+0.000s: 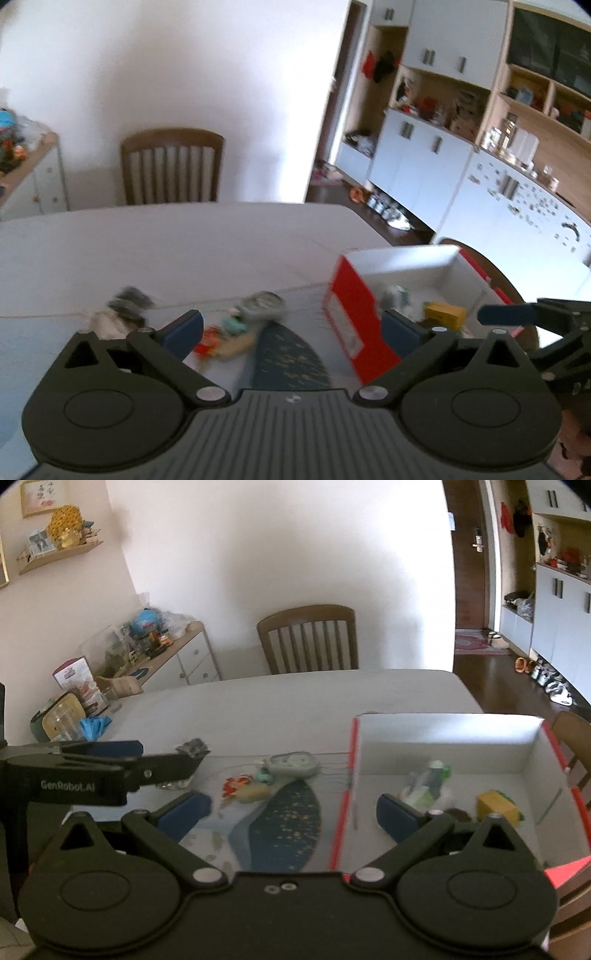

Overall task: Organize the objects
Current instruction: 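Lift both tools out of the box back over the table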

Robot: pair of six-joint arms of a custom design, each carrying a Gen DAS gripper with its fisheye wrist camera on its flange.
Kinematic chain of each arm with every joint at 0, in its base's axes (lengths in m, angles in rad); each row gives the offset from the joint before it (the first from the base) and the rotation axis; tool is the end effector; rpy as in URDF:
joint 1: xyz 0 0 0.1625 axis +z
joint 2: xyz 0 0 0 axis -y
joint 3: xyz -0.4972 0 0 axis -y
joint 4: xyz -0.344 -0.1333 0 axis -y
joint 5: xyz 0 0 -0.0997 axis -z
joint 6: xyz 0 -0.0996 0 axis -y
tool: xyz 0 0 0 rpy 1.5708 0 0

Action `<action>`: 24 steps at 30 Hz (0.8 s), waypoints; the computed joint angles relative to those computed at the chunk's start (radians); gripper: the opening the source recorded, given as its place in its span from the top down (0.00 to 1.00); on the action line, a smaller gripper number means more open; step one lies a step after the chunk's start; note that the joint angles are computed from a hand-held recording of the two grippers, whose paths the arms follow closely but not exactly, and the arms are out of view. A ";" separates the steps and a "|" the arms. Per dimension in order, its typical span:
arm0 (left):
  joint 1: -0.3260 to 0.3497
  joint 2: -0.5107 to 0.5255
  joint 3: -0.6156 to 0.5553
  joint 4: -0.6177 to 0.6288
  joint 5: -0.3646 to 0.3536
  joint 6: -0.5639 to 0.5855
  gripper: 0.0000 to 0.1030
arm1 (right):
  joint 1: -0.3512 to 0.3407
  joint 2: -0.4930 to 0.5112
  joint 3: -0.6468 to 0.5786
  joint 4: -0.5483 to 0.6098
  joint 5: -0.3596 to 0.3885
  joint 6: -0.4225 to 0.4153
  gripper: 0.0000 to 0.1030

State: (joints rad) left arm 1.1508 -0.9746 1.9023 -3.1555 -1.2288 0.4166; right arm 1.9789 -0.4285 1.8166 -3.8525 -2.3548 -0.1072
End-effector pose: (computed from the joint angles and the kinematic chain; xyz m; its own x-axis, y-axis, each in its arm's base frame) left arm -0.1013 -0.6357 0.2852 -0.7324 0.4728 -0.4900 0.6771 0.5814 -0.4511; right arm 0.3087 -0.5553 0.0643 -0.8367 0.1613 0.5233 -0.3402 0.5958 -0.7275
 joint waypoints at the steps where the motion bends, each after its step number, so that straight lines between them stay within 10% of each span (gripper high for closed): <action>1: 0.006 -0.001 -0.003 -0.012 0.004 0.007 0.00 | 0.003 0.009 -0.019 0.016 -0.002 0.001 0.01; 24: 0.174 0.052 -0.185 0.019 0.016 0.135 0.00 | -0.013 0.136 -0.320 0.315 -0.025 0.071 0.01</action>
